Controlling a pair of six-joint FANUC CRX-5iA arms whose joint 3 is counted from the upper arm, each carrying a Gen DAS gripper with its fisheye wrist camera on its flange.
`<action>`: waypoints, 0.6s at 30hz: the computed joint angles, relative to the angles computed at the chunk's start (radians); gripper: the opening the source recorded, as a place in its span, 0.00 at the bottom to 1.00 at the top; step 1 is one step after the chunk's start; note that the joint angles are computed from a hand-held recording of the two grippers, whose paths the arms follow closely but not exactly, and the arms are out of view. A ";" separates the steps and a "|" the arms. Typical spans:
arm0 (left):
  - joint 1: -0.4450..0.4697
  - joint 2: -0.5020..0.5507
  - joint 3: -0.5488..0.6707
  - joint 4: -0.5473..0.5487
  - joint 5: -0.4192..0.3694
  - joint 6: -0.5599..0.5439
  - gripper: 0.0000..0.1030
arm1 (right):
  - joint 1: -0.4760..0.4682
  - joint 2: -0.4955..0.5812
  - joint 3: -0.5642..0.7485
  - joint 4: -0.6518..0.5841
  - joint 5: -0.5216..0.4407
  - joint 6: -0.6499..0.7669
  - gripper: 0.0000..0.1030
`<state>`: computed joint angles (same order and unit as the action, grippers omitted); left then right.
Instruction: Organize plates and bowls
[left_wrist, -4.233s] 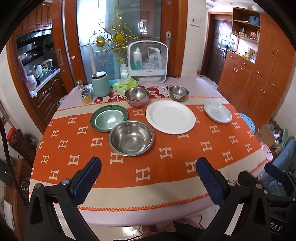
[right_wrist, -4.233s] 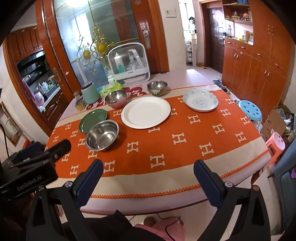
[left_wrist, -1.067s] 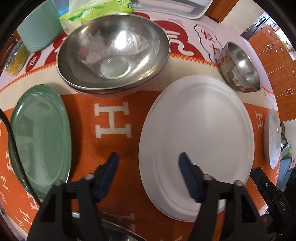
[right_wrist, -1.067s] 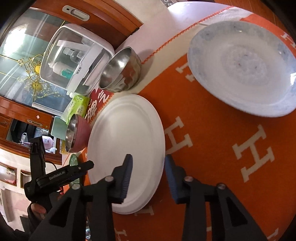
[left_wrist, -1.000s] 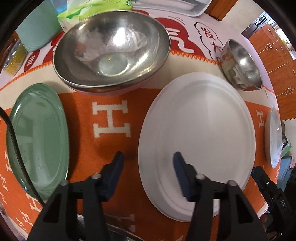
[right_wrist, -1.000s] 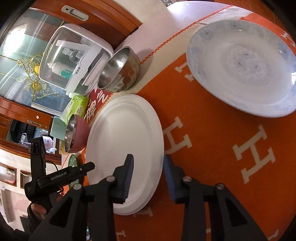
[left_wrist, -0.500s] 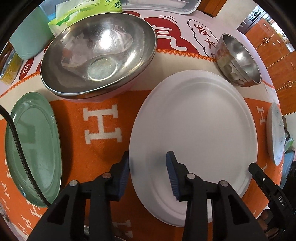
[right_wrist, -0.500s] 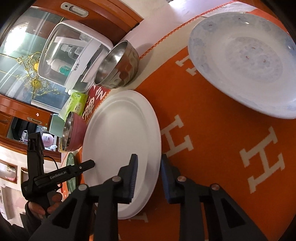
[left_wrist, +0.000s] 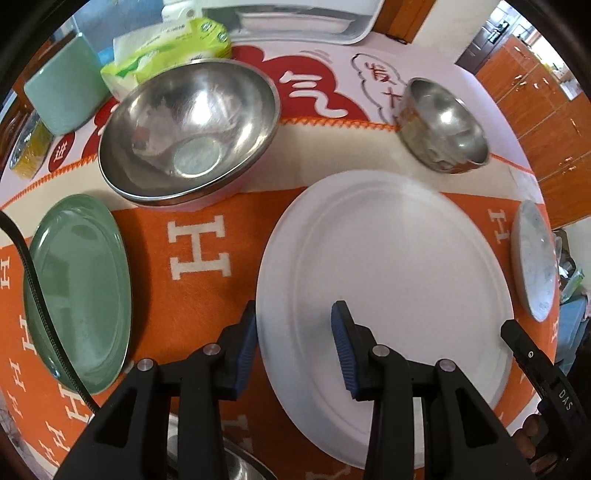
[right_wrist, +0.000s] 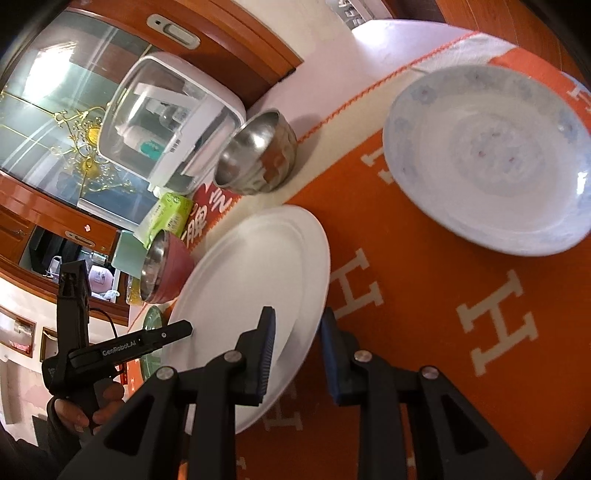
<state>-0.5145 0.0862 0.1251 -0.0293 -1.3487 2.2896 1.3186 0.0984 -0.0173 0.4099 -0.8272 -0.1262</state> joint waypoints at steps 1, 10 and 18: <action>-0.005 0.002 0.008 -0.002 -0.001 0.001 0.36 | 0.005 -0.006 -0.004 0.015 -0.005 -0.011 0.24; -0.072 -0.064 0.033 -0.039 0.007 0.031 0.36 | 0.079 -0.063 -0.033 0.166 -0.088 -0.109 0.24; -0.165 -0.154 0.039 -0.111 0.030 0.057 0.36 | 0.185 -0.093 -0.024 0.306 -0.238 -0.182 0.24</action>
